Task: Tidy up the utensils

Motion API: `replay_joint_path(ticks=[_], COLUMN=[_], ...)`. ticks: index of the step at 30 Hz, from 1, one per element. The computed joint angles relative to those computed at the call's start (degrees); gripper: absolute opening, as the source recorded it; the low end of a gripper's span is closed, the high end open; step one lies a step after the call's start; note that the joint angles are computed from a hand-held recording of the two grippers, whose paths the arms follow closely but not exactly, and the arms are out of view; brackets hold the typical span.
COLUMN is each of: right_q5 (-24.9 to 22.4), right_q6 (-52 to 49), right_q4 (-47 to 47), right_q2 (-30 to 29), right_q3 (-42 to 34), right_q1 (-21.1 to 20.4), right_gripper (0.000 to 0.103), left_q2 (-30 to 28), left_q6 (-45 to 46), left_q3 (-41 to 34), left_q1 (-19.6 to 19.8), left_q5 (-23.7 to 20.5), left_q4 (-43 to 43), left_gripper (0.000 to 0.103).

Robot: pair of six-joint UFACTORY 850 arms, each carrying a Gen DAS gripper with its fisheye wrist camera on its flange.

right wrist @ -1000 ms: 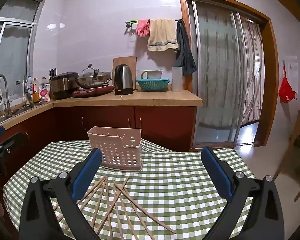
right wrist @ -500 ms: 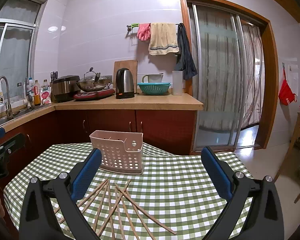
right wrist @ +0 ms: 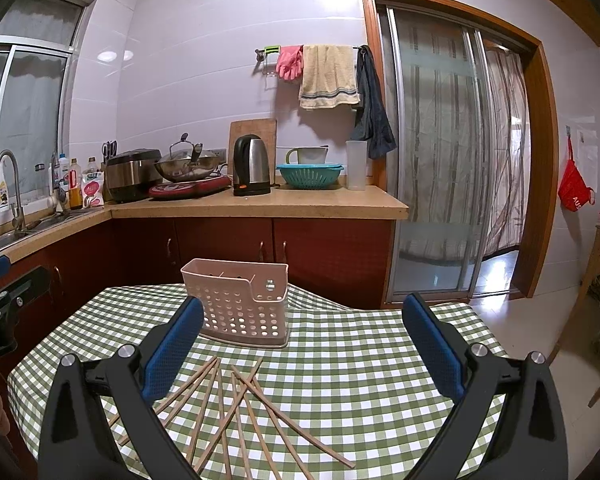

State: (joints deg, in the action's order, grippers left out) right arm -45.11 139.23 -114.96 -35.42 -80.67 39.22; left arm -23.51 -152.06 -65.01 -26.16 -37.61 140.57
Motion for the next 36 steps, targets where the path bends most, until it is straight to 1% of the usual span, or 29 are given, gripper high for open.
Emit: replay_joint_path(ticks=[36], right_q5=[0.2], right_q6=[-0.5], right_q4=[0.6], right_q2=[-0.4], right_q3=[-0.5], right_q1=[0.4], right_gripper=[0.097], left_q2=[-0.2], left_q6=[-0.9], left_q3=[0.5], left_q1=[0.4], left_q5=[0.0], left_q4=[0.8], left_gripper=[0.099])
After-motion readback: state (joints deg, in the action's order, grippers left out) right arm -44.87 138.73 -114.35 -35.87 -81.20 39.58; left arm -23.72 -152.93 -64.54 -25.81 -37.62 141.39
